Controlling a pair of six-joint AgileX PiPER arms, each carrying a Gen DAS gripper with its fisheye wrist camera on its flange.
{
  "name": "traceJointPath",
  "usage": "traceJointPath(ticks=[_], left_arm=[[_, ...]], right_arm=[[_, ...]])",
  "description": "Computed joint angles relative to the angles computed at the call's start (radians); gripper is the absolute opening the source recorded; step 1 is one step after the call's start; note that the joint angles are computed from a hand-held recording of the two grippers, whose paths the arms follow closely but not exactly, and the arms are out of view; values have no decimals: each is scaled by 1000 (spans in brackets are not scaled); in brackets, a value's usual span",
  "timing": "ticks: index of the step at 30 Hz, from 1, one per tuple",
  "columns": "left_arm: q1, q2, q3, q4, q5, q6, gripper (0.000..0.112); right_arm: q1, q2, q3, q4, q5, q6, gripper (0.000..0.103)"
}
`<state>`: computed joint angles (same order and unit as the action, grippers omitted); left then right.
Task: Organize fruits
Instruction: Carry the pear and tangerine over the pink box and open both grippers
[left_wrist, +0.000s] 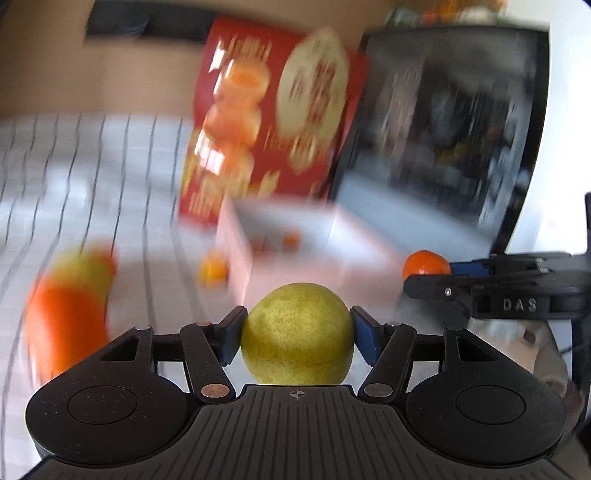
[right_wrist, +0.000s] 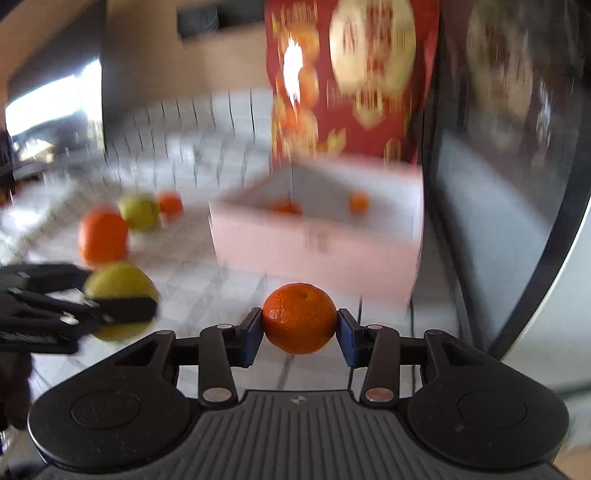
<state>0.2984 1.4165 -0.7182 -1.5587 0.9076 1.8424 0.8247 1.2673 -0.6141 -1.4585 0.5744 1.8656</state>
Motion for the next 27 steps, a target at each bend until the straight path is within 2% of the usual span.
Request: traceJointPath(ticks=[2,4,7,9,11,13,15,18,20,24,27], left_arm=[[-55,27,-108,-42,-16,-51,67],[-130,113,-280,-16,-60,-160,67],[-227,307,-559,117,-135,-394,67],[-282,441,-721,229,-184,-537,67],[-350,556,-867,429,-246,-716,67],[-400,633,-978,627,-260,-869,67],[-420,694,-1060,720,-234,-949,67],[-427,807,-1264,862,-84,-1149,67],[-450,832,-1334,962,-54,-1232,67],[-511,827,-1339,1146,-79,-1329,67],[-509,831,-1347,1147,-64,-1334,67]], right_arm=[[44,-36,-49,-24,105,-33,42],[28,-49,-119,-16,144,-107,42],[-88,-18,-240,52,122,-257,42],[-207,30,-302,134,48,-373,42],[-316,92,-345,222,-13,-475,42],[-344,202,-419,324,-7,-539,42],[-371,276,-463,392,-22,-587,42],[-420,351,-501,494,-69,-680,42],[-431,386,-525,514,-59,-698,42],[-434,466,-592,566,-25,-751,42],[-423,490,-615,598,-4,-776,43]])
